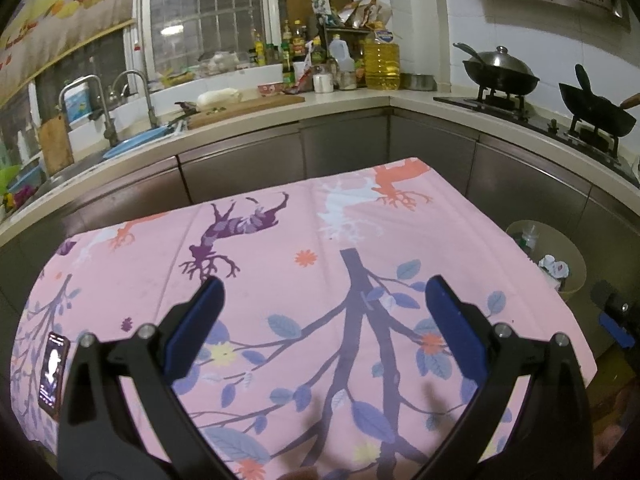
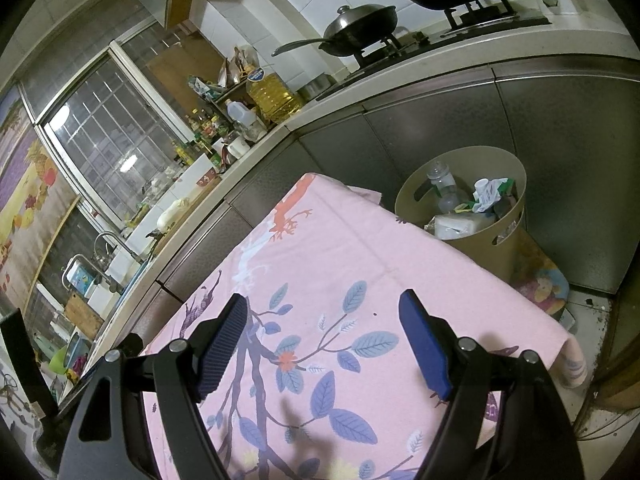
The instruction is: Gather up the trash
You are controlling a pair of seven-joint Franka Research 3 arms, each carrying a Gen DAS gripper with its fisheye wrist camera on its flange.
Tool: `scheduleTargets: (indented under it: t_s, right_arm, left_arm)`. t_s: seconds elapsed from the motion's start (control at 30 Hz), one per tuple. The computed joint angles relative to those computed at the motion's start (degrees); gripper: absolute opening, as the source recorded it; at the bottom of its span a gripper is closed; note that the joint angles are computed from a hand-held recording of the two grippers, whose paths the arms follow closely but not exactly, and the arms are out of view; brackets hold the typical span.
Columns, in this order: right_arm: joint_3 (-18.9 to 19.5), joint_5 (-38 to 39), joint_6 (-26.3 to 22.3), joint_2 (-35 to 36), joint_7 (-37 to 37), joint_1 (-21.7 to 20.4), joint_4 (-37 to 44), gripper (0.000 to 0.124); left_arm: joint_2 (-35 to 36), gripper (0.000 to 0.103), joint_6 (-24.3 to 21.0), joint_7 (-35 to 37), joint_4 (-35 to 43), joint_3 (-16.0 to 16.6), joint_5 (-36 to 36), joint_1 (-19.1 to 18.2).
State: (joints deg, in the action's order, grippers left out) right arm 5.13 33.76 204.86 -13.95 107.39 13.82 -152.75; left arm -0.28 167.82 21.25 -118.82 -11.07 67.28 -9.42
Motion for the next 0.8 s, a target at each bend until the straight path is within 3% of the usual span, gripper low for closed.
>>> scheduleTargets:
  t_s: [0.37, 0.67, 0.8]
  right_arm:
    - [-0.6, -1.8, -1.1, -0.3, 0.3, 0.3, 0.8, 0.075]
    - [-1.9, -4.9, -1.7, -0.4, 2.2, 0.7, 0.9, 0.075]
    - [-1.6, -4.9, -1.7, -0.4, 2.2, 0.4, 0.9, 0.075]
  left_arm:
    - [-0.1, 0.097, 0.2, 1.8, -0.2, 0.0, -2.3, -0.1]
    - [0.2, 0.097, -1.3, 8.3, -0.5, -0.4, -7.6, -0.7]
    - [-0.1, 0.097, 1.1, 10.0, -1.3, 0.0, -9.9, -0.4]
